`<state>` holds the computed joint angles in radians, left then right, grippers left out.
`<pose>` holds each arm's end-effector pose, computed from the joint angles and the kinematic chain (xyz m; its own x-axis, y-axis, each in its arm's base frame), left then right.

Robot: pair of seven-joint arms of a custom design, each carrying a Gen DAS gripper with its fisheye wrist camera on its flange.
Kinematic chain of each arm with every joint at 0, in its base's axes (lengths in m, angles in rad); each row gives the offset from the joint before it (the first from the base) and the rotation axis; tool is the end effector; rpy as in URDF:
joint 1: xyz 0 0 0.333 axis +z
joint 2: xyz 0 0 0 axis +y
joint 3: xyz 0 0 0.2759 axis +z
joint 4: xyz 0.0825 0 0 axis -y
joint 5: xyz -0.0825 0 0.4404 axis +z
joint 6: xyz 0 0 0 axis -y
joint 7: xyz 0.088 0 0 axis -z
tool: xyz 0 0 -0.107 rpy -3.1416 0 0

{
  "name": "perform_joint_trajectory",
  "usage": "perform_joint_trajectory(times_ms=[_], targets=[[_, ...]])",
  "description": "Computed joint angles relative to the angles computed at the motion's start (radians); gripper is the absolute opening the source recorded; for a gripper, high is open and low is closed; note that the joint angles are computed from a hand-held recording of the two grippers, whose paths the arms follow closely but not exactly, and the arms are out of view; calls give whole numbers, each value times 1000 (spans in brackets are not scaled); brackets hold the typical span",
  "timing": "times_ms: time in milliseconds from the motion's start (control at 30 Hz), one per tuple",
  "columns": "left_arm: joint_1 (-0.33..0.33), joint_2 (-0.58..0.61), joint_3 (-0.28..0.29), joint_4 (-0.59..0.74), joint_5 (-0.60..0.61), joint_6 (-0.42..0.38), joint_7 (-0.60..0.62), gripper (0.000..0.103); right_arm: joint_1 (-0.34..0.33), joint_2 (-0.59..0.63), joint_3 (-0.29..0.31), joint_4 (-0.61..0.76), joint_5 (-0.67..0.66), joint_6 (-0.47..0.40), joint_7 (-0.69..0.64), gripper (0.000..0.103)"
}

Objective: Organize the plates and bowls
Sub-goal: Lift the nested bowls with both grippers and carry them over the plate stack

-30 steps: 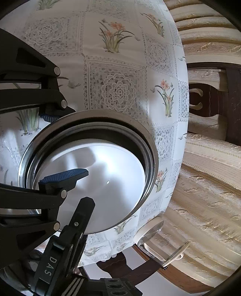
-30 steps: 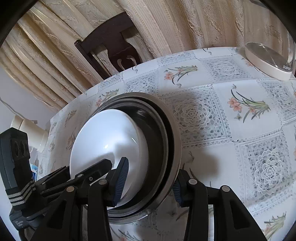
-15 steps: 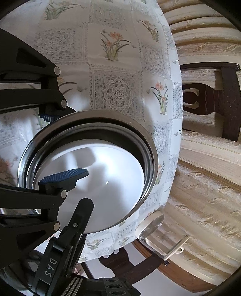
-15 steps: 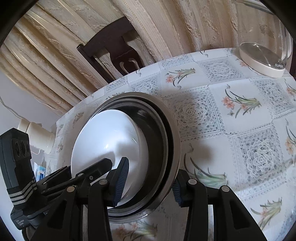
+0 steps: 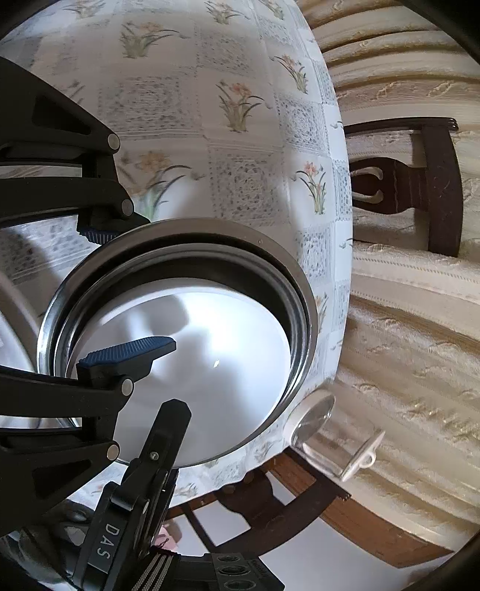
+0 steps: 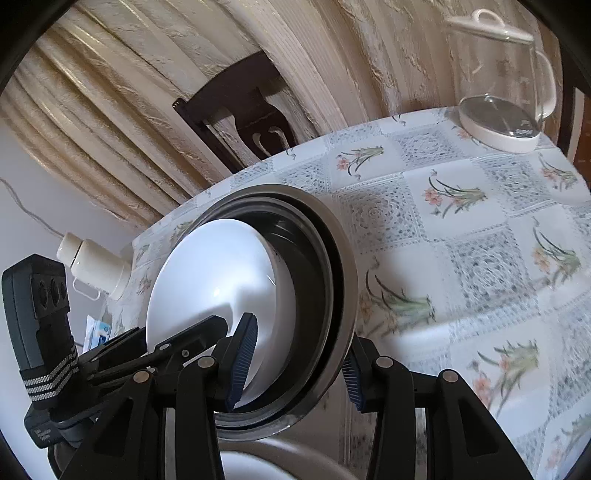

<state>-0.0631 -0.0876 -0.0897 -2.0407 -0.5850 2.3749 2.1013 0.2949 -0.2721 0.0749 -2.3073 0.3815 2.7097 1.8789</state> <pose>0.6140 -0.1015 0.4671 -0.3983 -0.8722 0.2839 -0.8304 0.2114 -0.5156 0.5363 0.1950 0.4664 -0.0774 -0.8778 -0.4728 -0.8352 0.3161 -0.4501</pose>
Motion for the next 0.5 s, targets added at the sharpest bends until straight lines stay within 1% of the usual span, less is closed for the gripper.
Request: perform_joint_trajectory(times_ms=[167,267,500], targets=[[-14,-91,10,-81,-6,-7,18,45,1,-85,13,-72,-14,-1,28,46],[-29,-140,25,-123,-5,-25,24,45,6,-131,15,-111,-14,-7,41,46],[-71,-263,64,-233,0,-32,43,45,21,-249,28,-208,-18,-14,78,46]])
